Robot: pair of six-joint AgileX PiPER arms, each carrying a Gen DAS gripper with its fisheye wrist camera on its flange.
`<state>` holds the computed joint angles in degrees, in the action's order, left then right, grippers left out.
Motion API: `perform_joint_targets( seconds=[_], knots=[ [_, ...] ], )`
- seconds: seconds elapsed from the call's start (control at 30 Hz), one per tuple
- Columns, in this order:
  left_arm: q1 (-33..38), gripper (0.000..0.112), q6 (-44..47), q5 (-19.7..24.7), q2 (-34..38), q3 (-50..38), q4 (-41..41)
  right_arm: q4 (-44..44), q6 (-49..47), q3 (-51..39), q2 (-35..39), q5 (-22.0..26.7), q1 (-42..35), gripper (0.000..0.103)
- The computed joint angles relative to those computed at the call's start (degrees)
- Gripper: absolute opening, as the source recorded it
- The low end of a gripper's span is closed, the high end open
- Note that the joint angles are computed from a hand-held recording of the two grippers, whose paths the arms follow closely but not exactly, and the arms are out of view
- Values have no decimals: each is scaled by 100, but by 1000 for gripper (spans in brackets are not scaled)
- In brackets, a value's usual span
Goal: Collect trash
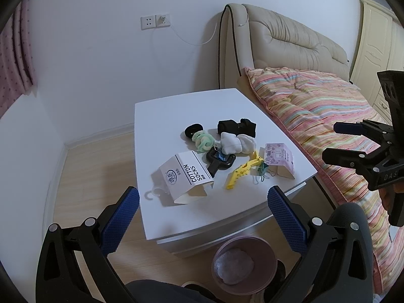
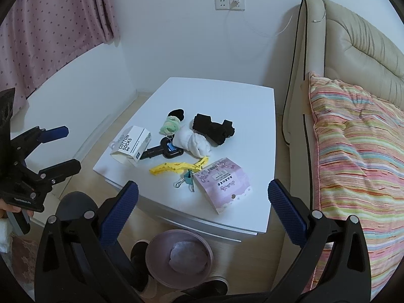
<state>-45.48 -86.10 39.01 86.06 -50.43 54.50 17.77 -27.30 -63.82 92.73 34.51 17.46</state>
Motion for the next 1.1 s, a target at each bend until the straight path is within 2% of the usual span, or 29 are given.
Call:
perform_joint_targets(
  seconds=[0.17,0.67,0.73,0.87,1.1],
  knots=[
    [56,97,-7,-44,-15,43,11,-212,-189,-381,322,257,-39,100],
    [162,97,2,-114,50,43,-31,-262,-1162,-2013,1791,1439,-153,100],
    [171,97,-36,-125,48,70,-17,-409,-1165,-2123,1926,1450,-113,100],
    [209,97,-30,-174,84,77,-45,-515,-1361,-2529,2319,1824,-83,100],
    [206,97,-44,-148,103,66,-59,-661,-1477,-3011,2864,2184,-87,99]
  ],
)
